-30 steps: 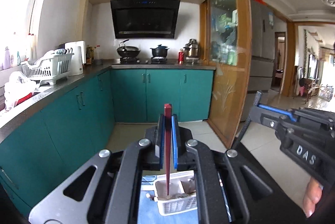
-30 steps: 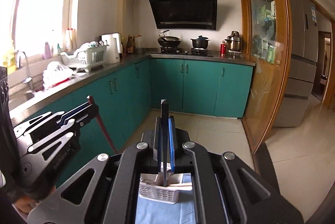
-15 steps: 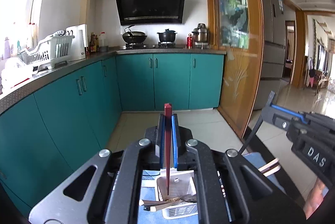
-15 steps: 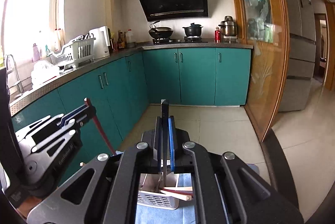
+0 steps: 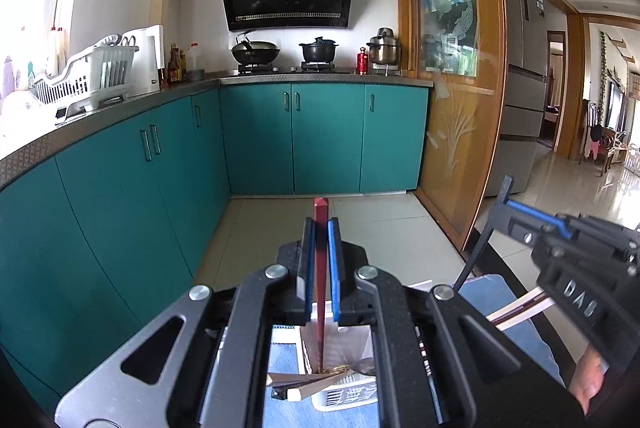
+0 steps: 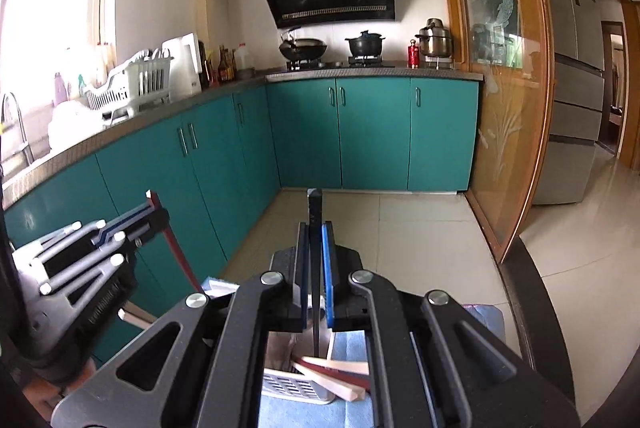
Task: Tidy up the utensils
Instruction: 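Lift both chopsticks over the white basket and lower them in with both tools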
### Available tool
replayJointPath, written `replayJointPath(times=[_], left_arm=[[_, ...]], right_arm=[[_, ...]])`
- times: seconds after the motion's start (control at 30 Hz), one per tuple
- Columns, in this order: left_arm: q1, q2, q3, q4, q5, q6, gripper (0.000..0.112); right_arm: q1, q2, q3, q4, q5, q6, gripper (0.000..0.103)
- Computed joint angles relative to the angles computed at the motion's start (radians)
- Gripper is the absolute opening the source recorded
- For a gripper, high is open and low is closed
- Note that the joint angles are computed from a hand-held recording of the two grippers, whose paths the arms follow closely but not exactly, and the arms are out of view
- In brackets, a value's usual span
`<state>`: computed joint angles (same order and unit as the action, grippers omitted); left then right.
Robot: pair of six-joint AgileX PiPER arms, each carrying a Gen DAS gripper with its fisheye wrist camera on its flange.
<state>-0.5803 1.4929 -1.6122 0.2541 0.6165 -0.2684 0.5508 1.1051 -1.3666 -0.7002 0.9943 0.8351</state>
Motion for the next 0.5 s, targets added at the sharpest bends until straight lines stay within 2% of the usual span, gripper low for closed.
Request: replayJointPath(times=[0.23,0.5], left_arm=[[-0.001,-0.003,0.009,-0.010,0.003,0.018,0.006],[0.000,0.013,0.016,0.006,0.024,-0.004,0.006]], right_arm=[[-0.013,-0.011,0.025,0.017,-0.004,0.012,0.007],[0.040,-0.013,0.044,-0.030,0.044,0.045,0.007]])
